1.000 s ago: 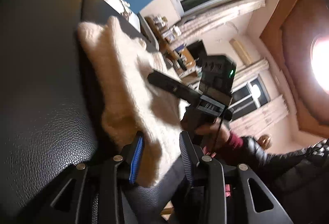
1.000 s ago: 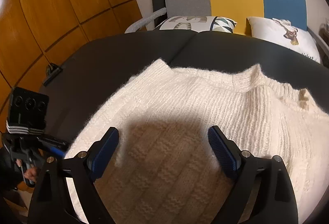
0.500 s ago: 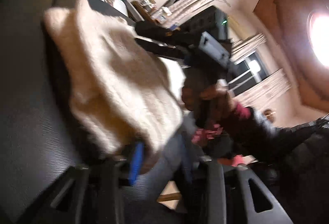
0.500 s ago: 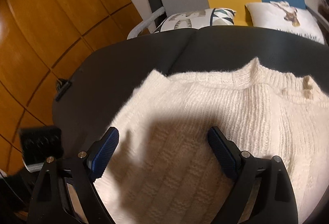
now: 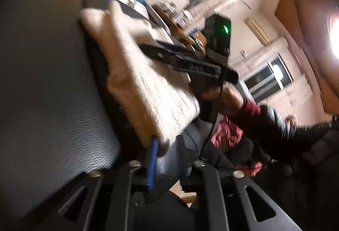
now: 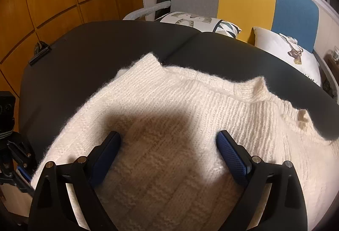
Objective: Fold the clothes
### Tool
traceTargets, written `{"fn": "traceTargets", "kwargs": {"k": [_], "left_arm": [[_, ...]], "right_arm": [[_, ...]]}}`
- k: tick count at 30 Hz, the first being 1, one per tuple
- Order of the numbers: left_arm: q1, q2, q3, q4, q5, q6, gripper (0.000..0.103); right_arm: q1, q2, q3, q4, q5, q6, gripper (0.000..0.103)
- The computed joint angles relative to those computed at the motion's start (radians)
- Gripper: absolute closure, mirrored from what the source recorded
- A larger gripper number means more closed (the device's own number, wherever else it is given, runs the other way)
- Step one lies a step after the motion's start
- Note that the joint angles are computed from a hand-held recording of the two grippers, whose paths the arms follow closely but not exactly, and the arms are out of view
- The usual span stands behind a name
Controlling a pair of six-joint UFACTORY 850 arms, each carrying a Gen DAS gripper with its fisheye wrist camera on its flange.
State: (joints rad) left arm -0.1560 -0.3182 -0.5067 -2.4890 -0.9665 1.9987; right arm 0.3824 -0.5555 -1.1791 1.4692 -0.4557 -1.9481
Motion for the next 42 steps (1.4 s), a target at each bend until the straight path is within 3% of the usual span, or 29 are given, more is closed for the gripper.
{"fn": "traceTargets", "kwargs": {"k": [4, 7, 9, 12, 14, 17, 19, 22, 24, 26, 29, 30, 33, 35, 42], "left_arm": [[0.001, 0.067, 0.102, -0.158, -0.151, 0.032, 0.08], [-0.026, 0.073, 0.073, -0.198, -0.155, 0.04, 0.077], [-0.048, 0.043, 0.012, -0.212, -0.103, 0.044, 0.077], [-0.071, -0.03, -0.113, -0.186, 0.088, -0.027, 0.077], [-0.088, -0.05, -0.145, -0.198, 0.169, -0.017, 0.079], [-0.097, -0.035, -0.131, -0.23, 0.172, 0.002, 0.079], [-0.103, -0.017, -0.113, -0.263, 0.149, 0.009, 0.077], [-0.127, 0.006, -0.134, -0.286, 0.193, 0.055, 0.076], [-0.149, 0.013, -0.17, -0.292, 0.251, 0.092, 0.076], [-0.164, 0.015, -0.203, -0.268, 0.341, 0.099, 0.075], [-0.194, -0.015, -0.262, -0.185, 0.545, 0.06, 0.079], [-0.2, -0.014, -0.268, -0.155, 0.582, 0.036, 0.078], [-0.195, 0.033, -0.249, -0.065, 0.583, -0.059, 0.077], [-0.201, 0.043, -0.268, -0.059, 0.583, -0.031, 0.076], [-0.233, -0.154, -0.608, 0.293, 0.577, -0.247, 0.076]], "right_arm": [[-0.039, 0.035, 0.01, -0.067, -0.087, 0.079, 0.008], [-0.08, 0.095, 0.066, -0.051, -0.135, 0.017, 0.008], [-0.101, 0.116, 0.096, -0.1, -0.127, 0.041, 0.008], [-0.137, 0.13, 0.139, -0.167, -0.107, 0.089, 0.008], [-0.176, 0.136, 0.162, -0.174, -0.131, 0.112, 0.008], [-0.312, 0.142, 0.149, -0.112, -0.313, 0.208, 0.008], [-0.421, 0.145, 0.131, -0.031, -0.365, 0.246, 0.008], [-0.568, 0.134, 0.087, 0.063, -0.396, 0.335, 0.008], [-0.625, 0.144, 0.079, 0.065, -0.338, 0.329, 0.008], [-0.648, 0.143, 0.071, 0.027, -0.325, 0.322, 0.008], [-0.67, 0.107, 0.052, -0.052, -0.413, 0.366, 0.008], [-0.676, 0.086, 0.041, -0.079, -0.446, 0.385, 0.008], [-0.691, 0.01, -0.015, -0.184, -0.523, 0.464, 0.008], [-0.704, -0.036, -0.059, -0.237, -0.582, 0.485, 0.008], [-0.711, -0.128, -0.214, -0.394, -0.77, 0.352, 0.008]]}}
